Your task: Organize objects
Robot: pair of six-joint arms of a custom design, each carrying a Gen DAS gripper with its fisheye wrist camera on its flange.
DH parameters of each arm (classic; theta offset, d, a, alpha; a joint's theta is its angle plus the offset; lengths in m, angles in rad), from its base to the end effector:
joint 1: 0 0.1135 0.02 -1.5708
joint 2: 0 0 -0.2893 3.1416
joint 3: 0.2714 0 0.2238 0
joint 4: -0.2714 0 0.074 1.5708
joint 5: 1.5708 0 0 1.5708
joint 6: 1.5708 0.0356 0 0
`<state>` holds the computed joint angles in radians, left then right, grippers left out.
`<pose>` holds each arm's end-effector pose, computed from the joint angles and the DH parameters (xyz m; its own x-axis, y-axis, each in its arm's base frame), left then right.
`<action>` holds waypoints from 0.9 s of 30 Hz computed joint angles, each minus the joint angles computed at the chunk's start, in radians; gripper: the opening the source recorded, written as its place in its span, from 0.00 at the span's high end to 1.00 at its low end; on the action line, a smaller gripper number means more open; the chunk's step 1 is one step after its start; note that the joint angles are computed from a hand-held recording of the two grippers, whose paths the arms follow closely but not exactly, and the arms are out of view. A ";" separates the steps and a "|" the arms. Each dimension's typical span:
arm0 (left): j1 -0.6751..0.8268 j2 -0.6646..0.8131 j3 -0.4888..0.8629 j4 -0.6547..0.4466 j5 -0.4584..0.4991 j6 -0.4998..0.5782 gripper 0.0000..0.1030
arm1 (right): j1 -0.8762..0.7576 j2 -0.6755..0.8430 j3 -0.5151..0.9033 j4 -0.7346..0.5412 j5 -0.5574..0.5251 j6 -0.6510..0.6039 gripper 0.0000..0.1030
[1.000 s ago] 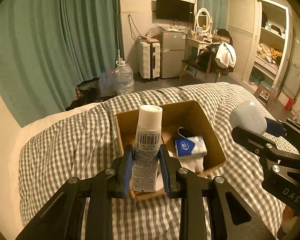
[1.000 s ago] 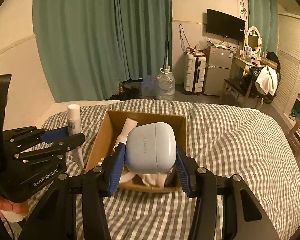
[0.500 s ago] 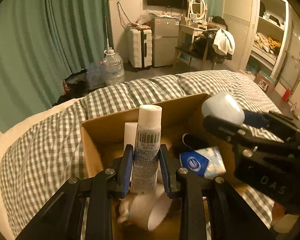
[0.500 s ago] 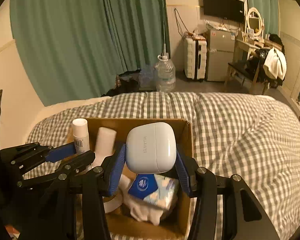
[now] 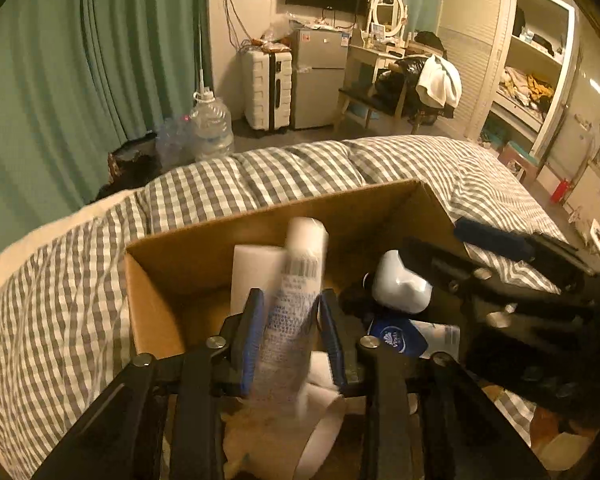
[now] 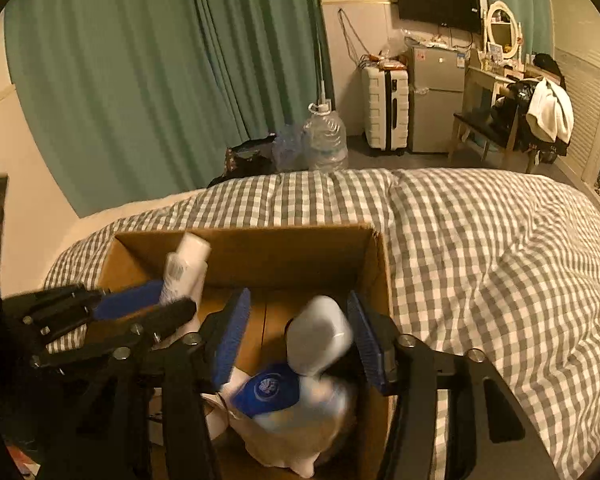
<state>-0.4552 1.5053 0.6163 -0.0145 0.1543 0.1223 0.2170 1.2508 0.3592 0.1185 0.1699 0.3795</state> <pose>0.2231 -0.1153 0.1868 -0.6368 0.4459 -0.6290 0.6020 0.7972 -0.0443 0.1861 0.0349 0.1819 -0.6683 0.2266 -0.7086 0.1653 0.9739 0.1555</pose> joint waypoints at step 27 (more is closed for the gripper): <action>0.050 -0.718 0.293 -0.689 -0.077 -0.030 0.00 | 0.849 -0.317 0.674 -1.321 0.849 0.793 0.02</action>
